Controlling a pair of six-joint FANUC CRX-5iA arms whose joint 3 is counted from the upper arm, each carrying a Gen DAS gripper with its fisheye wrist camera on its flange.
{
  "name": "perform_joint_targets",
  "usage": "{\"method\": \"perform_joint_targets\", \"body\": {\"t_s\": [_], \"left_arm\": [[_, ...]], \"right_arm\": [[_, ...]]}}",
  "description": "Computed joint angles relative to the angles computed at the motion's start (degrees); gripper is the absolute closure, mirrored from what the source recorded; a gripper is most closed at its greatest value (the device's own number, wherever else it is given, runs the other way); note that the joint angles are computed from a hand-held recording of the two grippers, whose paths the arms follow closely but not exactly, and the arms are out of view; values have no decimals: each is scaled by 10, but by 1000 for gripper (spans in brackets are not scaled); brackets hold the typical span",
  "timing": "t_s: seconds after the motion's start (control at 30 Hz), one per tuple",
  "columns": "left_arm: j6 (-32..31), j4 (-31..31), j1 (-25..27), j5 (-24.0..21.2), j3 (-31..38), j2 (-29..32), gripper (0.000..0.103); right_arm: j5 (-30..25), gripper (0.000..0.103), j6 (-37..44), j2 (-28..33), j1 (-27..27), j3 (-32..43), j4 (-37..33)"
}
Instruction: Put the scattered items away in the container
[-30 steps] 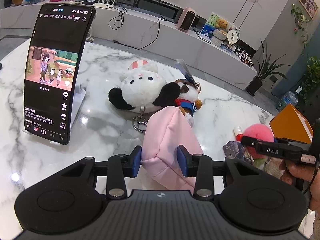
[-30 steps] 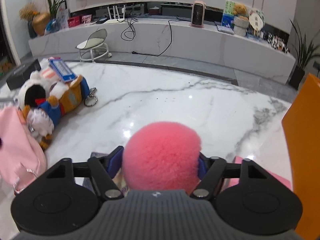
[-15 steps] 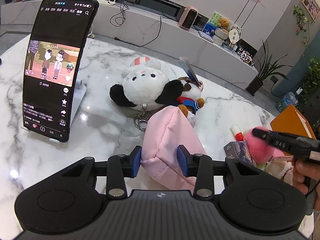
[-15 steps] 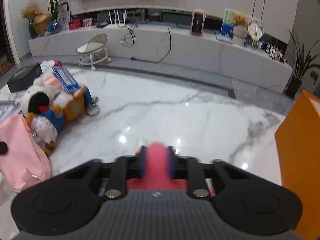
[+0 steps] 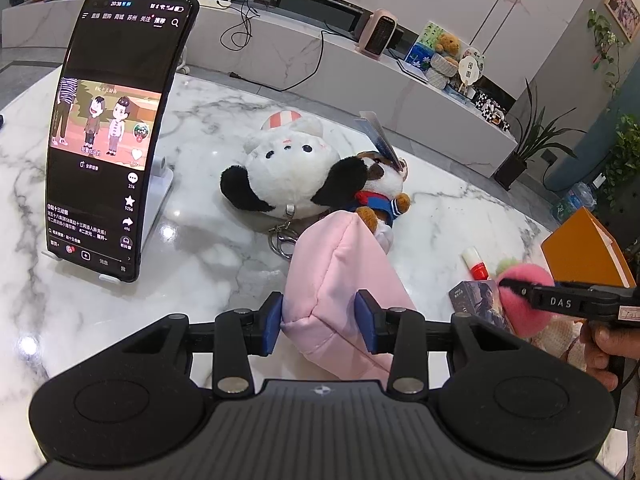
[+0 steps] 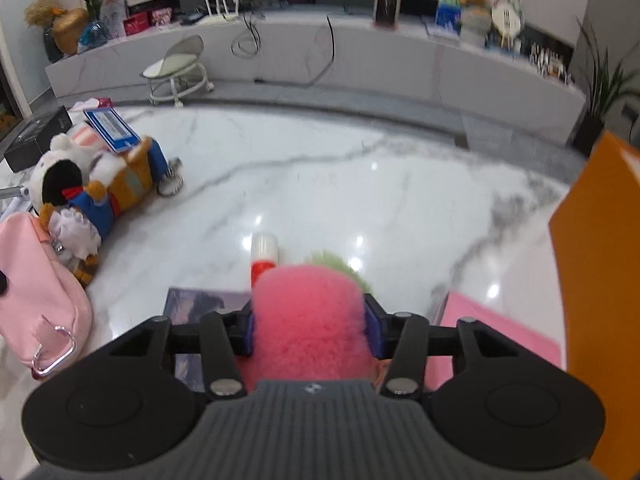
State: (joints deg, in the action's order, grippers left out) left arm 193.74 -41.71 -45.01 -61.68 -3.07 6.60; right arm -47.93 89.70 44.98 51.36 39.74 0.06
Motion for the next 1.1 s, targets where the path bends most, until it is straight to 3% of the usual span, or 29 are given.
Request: {"method": "perform_joint_targets", "body": {"t_s": [0.07, 0.13, 0.2, 0.3, 0.37, 0.43, 0.6, 0.93, 1.1], "left_arm": [[0, 1, 1, 0, -1, 0, 57], [-1, 2, 1, 1, -1, -1, 57], [-2, 2, 1, 0, -1, -1, 57], [-3, 5, 2, 2, -2, -1, 56], [-5, 7, 4, 3, -3, -1, 56], [-9, 10, 6, 6, -4, -1, 55], [-13, 19, 11, 18, -10, -1, 54], [-25, 51, 31, 57, -25, -4, 40], [-16, 26, 18, 61, -24, -8, 60]], "right_arm": [[-29, 48, 0, 7, -1, 16, -4], [-60, 41, 2, 14, 1, 28, -1], [-72, 33, 6, 13, 6, 21, 16], [-62, 32, 12, 3, 10, -2, 22], [-59, 37, 27, -1, 9, -7, 15], [-59, 53, 31, -3, 9, -7, 14], [-50, 55, 34, -8, 7, -9, 4], [-22, 56, 36, -22, 6, -23, 3], [-17, 56, 41, -24, 6, -25, -2]]}}
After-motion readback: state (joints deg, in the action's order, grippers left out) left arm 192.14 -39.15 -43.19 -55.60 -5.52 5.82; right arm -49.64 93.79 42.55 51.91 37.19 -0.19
